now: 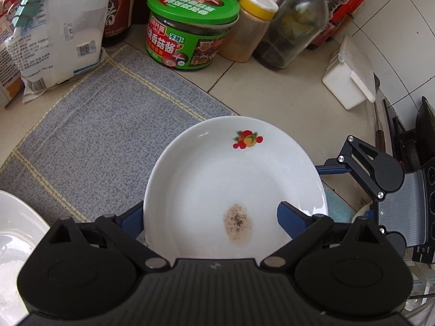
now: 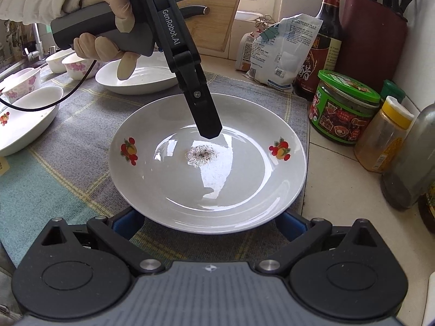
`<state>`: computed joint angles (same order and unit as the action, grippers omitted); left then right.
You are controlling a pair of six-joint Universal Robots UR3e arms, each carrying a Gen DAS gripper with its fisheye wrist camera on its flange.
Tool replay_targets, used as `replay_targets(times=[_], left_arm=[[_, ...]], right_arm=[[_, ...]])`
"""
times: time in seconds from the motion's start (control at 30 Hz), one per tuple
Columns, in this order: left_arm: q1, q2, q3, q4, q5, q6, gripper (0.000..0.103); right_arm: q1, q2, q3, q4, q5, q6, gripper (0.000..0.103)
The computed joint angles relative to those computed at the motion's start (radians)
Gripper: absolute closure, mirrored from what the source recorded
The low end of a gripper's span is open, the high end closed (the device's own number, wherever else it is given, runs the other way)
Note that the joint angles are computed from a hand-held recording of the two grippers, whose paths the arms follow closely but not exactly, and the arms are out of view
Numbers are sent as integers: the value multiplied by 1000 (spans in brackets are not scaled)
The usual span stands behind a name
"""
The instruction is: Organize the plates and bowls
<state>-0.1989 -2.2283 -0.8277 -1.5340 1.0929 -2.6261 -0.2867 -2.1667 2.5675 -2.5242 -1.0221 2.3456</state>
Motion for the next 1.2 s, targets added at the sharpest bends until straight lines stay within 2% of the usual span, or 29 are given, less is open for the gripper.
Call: replay_targets(times=[0.33, 0.53, 0.63, 0.73, 0.87, 0.97, 1.1, 1.2], left_arm=[[26, 299, -414, 298, 26, -21, 5], [41, 518, -671, 473, 19, -41, 5], [33, 653, -846, 620, 50, -74, 4], [14, 781, -1024, 760, 96, -138, 4], [19, 925, -1168, 779, 113, -250, 3], [42, 1033, -1257, 777, 126, -321, 3], [59, 1164, -1352, 776, 189, -373, 3], [119, 1286, -1410, 707, 172, -357, 3]], right_arm=[[35, -167, -12, 124, -55, 107, 0], [170, -182, -7, 13, -188, 297, 0], [263, -128, -19, -68, -268, 410, 0], [297, -99, -16, -122, -264, 459, 0], [372, -15, -41, -200, -315, 518, 0], [399, 8, -60, -195, -322, 532, 0], [438, 39, -80, -193, -316, 544, 0], [511, 110, -108, -236, -356, 586, 0]])
